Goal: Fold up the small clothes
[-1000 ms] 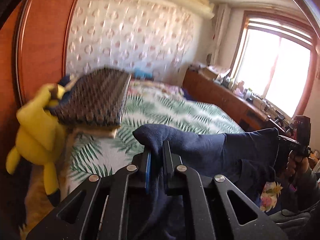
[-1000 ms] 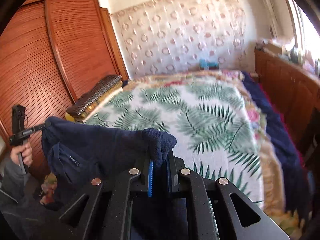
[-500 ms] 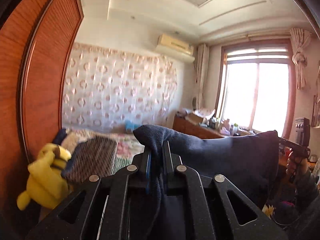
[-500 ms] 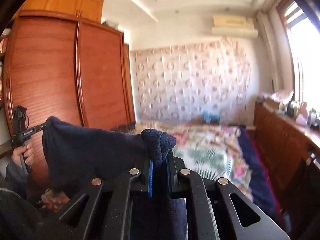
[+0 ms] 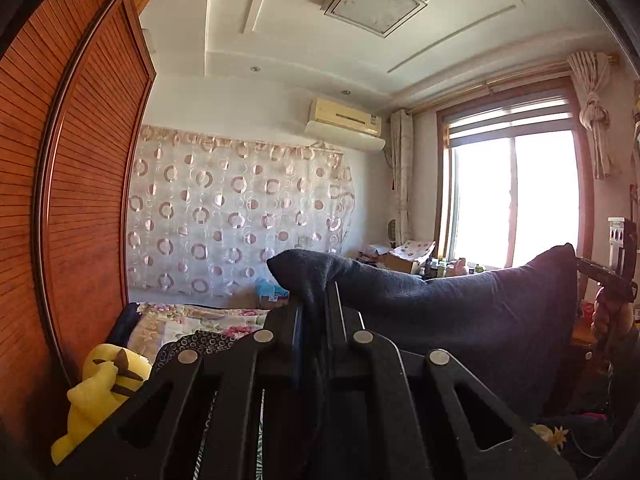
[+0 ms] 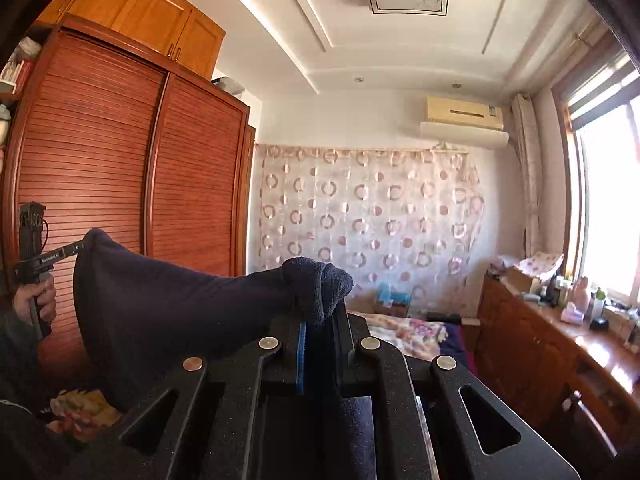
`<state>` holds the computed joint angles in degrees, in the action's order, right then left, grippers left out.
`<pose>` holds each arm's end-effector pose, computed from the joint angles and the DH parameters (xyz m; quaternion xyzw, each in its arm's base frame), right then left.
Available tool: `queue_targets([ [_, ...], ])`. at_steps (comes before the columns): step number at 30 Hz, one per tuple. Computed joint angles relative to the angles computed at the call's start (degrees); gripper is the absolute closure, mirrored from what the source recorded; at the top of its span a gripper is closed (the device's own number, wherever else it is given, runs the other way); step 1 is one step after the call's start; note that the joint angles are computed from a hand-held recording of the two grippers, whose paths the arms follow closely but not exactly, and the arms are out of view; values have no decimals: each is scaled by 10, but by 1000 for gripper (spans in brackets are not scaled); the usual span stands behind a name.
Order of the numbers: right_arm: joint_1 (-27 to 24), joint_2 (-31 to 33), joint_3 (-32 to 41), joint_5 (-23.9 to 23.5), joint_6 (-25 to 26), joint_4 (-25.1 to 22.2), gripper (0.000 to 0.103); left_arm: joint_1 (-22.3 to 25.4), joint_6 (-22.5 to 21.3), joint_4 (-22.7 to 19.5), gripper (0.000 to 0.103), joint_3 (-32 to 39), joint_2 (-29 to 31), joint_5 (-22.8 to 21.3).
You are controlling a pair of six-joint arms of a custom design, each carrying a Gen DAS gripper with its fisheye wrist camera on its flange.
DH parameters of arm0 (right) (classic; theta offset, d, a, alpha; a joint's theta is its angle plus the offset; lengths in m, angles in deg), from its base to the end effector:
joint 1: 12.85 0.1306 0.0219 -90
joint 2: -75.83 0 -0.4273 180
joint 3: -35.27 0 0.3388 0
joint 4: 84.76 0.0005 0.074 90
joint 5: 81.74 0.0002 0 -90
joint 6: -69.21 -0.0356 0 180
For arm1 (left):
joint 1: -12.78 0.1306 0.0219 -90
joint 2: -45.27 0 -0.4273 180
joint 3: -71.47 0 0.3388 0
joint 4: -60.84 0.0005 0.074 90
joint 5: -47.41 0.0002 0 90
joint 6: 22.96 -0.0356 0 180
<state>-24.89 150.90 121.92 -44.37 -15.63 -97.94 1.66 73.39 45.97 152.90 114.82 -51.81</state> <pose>0.3376 -0.0436 0.6086 -0.2699 0.6600 0.2208 0.6654 0.3083 -0.0553 0.5948 -0.0252 0.7246 -0.0466 0.6871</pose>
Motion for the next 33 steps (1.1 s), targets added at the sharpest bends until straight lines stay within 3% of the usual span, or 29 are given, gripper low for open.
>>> queue_targets([
  [5,73,66,70,97,41,-64,93,29,-12,-14,93,52,93,9],
  [11,156,208,181,216,55,-118,93,63,-36,4,92,120,228,12],
  [13,181,268,233,263,55,-146,91,75,-51,-11,82,154,283,39],
  [14,196,306,272,296,63,-183,86,85,-48,-33,66,174,311,53],
  [15,207,336,302,328,66,-213,76,85,-42,-57,56,189,327,46],
  [16,218,368,338,356,66,-250,70,88,-34,-69,55,194,337,46],
  [17,226,398,369,378,63,-287,70,92,-28,-70,50,186,342,52],
  [18,230,410,377,392,59,-294,70,91,-25,-69,42,173,339,55],
  [21,234,419,360,379,33,-289,65,86,-17,-68,26,136,327,58],
  [23,233,412,339,371,30,-284,58,86,-5,-80,26,120,318,68],
  [33,199,408,354,334,58,-361,57,58,22,-114,26,76,291,74],
])
